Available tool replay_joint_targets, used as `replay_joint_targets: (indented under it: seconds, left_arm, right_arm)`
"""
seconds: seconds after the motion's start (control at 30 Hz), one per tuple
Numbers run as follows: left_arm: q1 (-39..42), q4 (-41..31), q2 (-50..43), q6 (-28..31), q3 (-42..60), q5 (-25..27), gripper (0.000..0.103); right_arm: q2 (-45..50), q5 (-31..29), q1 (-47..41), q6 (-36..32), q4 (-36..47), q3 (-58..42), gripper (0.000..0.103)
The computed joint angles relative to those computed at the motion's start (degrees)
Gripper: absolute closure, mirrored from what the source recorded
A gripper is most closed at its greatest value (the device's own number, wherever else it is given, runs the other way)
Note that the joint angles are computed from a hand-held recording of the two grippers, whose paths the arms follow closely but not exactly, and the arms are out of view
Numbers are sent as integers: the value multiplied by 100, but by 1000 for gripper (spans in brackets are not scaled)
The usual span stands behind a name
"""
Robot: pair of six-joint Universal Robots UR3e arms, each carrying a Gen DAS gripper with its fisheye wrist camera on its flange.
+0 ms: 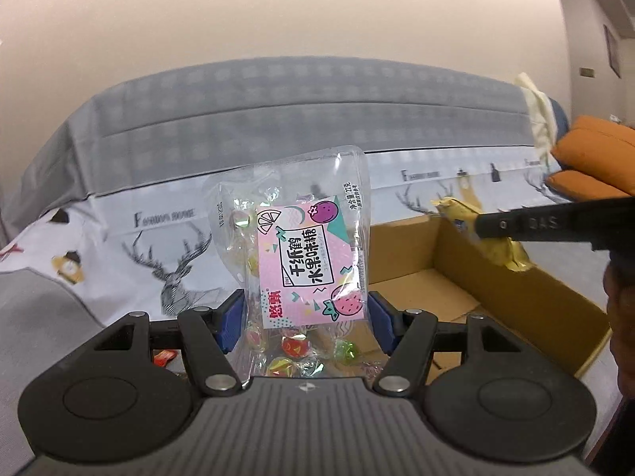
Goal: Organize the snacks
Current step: 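Lower both held snacks into the box and open both tools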
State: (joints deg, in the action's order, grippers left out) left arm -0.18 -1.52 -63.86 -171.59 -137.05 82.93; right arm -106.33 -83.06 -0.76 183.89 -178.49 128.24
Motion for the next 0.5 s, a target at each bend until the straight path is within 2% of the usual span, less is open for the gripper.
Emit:
replay_joint_targets:
  seconds: [0.17,0.5]
  left_arm:
    - [-448,651,-531,-100,6,199,34]
    - [-1118,1326,-1152,-198,84,436,33]
  right_arm:
    - [-181,40,-255,-68,66,131,88]
    - [-302,-84,-399,-66,81,225,88]
